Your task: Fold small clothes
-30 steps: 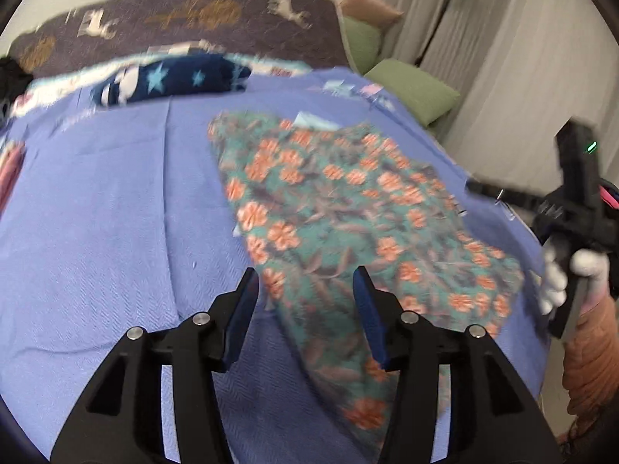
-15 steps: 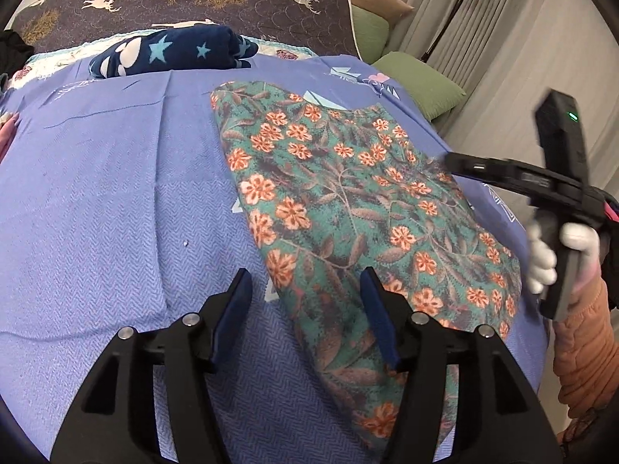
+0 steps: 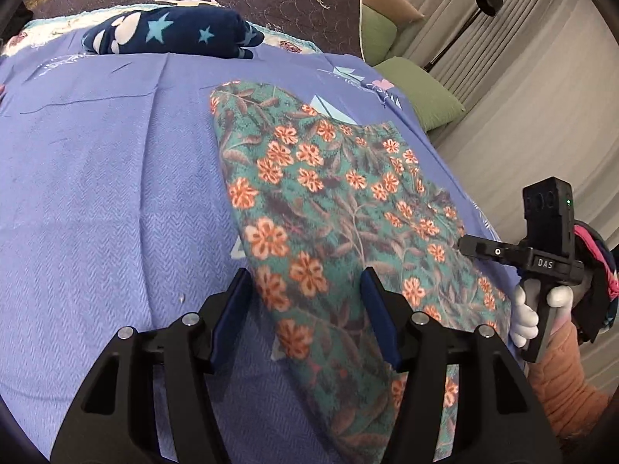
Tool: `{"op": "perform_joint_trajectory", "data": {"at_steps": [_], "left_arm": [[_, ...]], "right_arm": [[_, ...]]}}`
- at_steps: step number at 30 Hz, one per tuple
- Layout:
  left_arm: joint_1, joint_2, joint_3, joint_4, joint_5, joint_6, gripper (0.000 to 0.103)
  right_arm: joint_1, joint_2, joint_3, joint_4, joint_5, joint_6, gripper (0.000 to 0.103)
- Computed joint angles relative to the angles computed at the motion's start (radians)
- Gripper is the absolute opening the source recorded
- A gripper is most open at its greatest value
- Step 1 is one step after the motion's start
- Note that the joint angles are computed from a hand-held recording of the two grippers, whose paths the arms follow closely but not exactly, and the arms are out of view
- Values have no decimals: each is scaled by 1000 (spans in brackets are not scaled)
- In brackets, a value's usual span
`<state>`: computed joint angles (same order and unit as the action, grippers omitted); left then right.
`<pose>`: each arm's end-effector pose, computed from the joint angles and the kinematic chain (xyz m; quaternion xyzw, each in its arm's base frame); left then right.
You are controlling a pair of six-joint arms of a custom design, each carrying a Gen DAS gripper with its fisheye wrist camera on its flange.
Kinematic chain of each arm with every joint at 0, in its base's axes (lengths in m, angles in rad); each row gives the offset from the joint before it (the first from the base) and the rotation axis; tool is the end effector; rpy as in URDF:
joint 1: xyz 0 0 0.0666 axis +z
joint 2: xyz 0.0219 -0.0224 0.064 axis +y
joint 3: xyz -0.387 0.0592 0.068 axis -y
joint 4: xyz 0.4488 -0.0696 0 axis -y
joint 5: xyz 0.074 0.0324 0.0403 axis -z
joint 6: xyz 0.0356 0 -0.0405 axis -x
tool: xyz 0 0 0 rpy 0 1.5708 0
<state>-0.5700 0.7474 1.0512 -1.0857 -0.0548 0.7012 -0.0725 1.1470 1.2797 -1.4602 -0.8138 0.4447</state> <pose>0.2451 -0.1552 0.5005 -0.0710 0.9202 -0.2077 0.3241 0.3939 -0.0031 0.4751 -0.2159 0.8869 0.3513 0.2082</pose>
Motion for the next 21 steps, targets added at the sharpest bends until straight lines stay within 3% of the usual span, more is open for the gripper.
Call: {"op": "perform_joint_trajectory", "data": {"at_steps": [6,13,21], "left_arm": [[57,21,1,40,73,-15,60],[66,85,40,45,78,-77,60],[105,93,20,113,170,-121,60]], "right_arm": [[22,17,13,-10,-2,35,62],[48,68,50,-15,-29,27,62],[68,62,31,50,-37,24,63]]}}
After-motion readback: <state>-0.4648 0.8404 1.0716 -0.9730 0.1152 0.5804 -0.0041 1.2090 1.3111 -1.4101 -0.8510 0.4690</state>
